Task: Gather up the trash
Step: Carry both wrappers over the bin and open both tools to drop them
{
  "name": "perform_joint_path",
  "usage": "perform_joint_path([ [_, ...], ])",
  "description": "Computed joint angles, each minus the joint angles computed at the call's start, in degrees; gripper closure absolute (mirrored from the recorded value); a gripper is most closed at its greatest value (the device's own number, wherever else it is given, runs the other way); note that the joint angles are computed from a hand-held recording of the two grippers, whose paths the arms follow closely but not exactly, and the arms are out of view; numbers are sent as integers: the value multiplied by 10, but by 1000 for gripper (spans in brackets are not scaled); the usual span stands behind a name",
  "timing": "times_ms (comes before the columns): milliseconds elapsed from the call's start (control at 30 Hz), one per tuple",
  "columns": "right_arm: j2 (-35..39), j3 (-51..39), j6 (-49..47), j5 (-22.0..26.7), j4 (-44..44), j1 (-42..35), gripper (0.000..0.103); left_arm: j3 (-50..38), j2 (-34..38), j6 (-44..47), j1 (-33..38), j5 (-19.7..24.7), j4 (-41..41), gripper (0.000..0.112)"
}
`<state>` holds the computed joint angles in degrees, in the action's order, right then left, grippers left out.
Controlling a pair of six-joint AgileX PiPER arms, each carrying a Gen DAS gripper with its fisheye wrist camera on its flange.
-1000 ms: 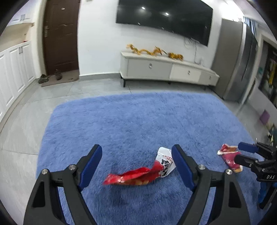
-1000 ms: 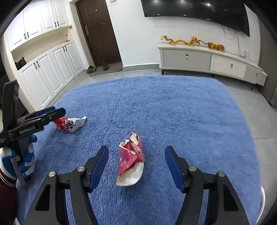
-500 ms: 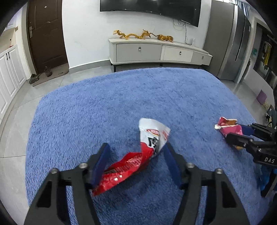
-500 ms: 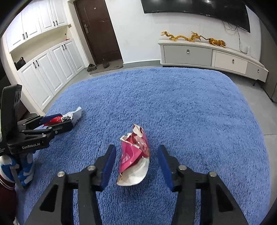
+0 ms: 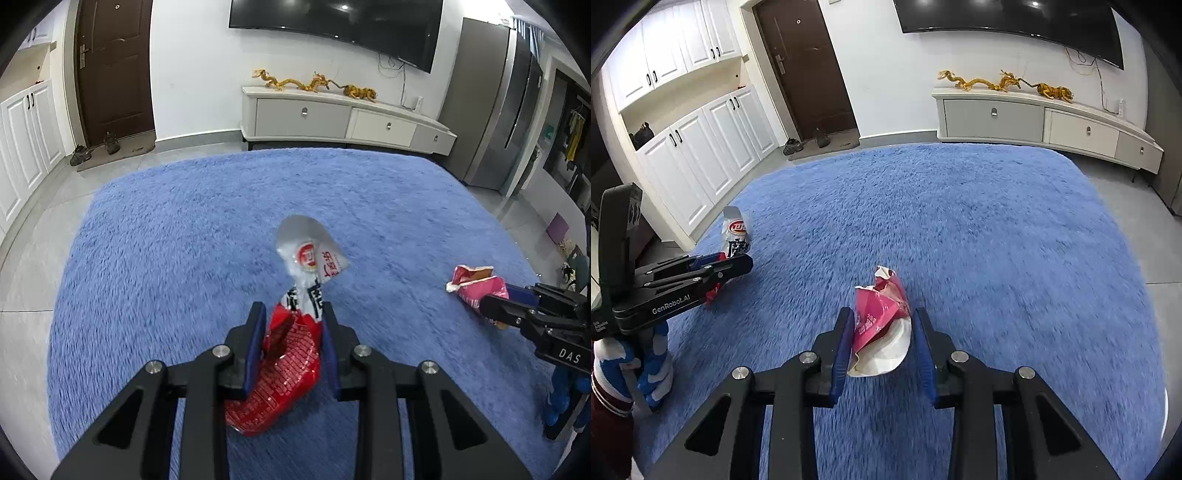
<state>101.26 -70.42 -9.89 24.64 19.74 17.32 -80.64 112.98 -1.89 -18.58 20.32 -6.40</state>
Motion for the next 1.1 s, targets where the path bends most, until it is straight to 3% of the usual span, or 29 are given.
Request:
perform_joint_path([
  [167,-67,70,1,-10,12,-17,77,67,-51,15,-21,-35,-25,85],
  [533,-201,174,35,-6,-17,-30,80,161,-144,-112,-107,-78,67,86],
  [900,-356,238,42,29,-17,-92,81,138,-182,-313,-218,-47,253,86],
  [1100,-427,251,-15,66,32,-162,82,63,-158,-339,-271,-7,275,86],
])
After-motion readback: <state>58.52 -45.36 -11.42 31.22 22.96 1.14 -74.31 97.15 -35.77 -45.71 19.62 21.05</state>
